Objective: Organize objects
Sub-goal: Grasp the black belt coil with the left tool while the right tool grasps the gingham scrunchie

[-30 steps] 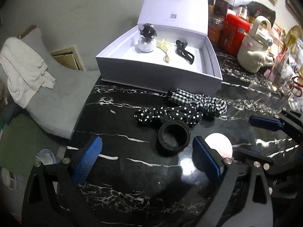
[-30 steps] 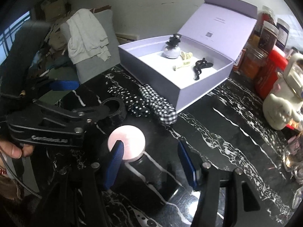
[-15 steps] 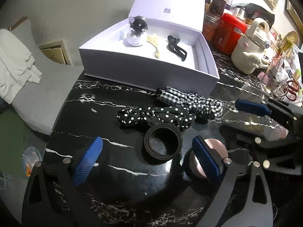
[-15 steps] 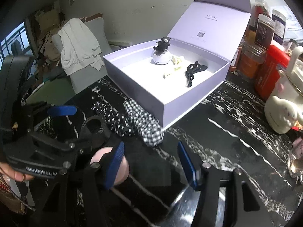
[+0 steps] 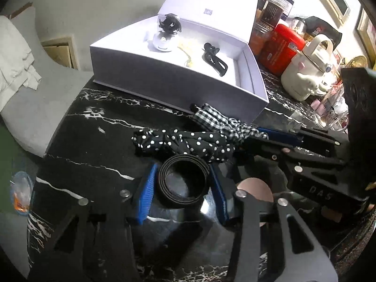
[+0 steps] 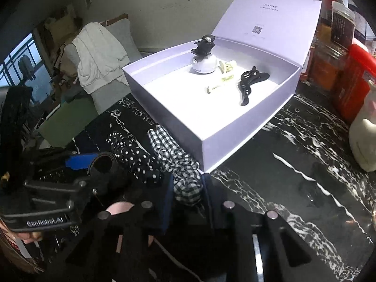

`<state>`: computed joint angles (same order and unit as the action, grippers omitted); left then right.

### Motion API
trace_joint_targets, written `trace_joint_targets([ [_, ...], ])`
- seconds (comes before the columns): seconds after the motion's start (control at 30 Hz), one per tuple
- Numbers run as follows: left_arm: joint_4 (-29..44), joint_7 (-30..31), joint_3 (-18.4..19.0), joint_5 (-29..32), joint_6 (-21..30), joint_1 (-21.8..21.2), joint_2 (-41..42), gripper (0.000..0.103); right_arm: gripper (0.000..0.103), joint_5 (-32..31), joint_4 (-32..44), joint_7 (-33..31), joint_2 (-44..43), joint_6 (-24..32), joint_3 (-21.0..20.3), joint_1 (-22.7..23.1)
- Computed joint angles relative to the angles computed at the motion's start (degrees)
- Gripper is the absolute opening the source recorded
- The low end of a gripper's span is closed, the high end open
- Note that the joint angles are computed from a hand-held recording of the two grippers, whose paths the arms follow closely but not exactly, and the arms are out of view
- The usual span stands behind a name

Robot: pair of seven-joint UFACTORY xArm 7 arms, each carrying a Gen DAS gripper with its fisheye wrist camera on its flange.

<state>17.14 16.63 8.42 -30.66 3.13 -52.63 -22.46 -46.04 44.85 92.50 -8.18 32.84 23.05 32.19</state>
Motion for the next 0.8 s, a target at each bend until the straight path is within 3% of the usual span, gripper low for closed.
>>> trace_joint_targets([
  [0.1,-0.8,-2.2,-3.6,2.4,0.1,3.3,-0.6,0.043,0.023,1.9,-0.3,-0.7,-1.1,2.7,0.6,0.9],
  [0.23,-2.1,-3.4,-4.2,4.5,1.3,4.1,-2.8,0.042,0.023,5.0,-2.4,-0.3,-3.8,4.6,1.8,1.9],
  [0.33,-3.6,-2.6,-2.6,4.6,2.4,2.4,-5.1,0.042,0.023,7.7,-3.7,-0.2,-5.9,6.2,3.0,2.4],
  [0.4,-4.9,-5.2,-7.7,7.8,3.2,6.7,-6.7,0.042,0.023,9.3,-3.7,-0.6,-6.7,8.3,4.3,3.1],
  [0.47,-5.6,-7.4,-10.5,10.4,4.0,8.8,-7.9,0.042,0.023,10.3,-3.7,-0.4,-7.1,9.7,5.3,3.6],
  [0.63,-6.8,-7.2,-7.6,11.7,7.1,5.5,-11.2,0.042,0.023,12.0,-3.8,0.9,-7.7,10.4,7.0,4.9],
  [0.8,-8.6,-7.8,-9.1,13.1,8.4,6.2,-14.0,0.042,0.026,12.3,-2.1,-0.1,-6.2,12.6,7.9,6.1],
])
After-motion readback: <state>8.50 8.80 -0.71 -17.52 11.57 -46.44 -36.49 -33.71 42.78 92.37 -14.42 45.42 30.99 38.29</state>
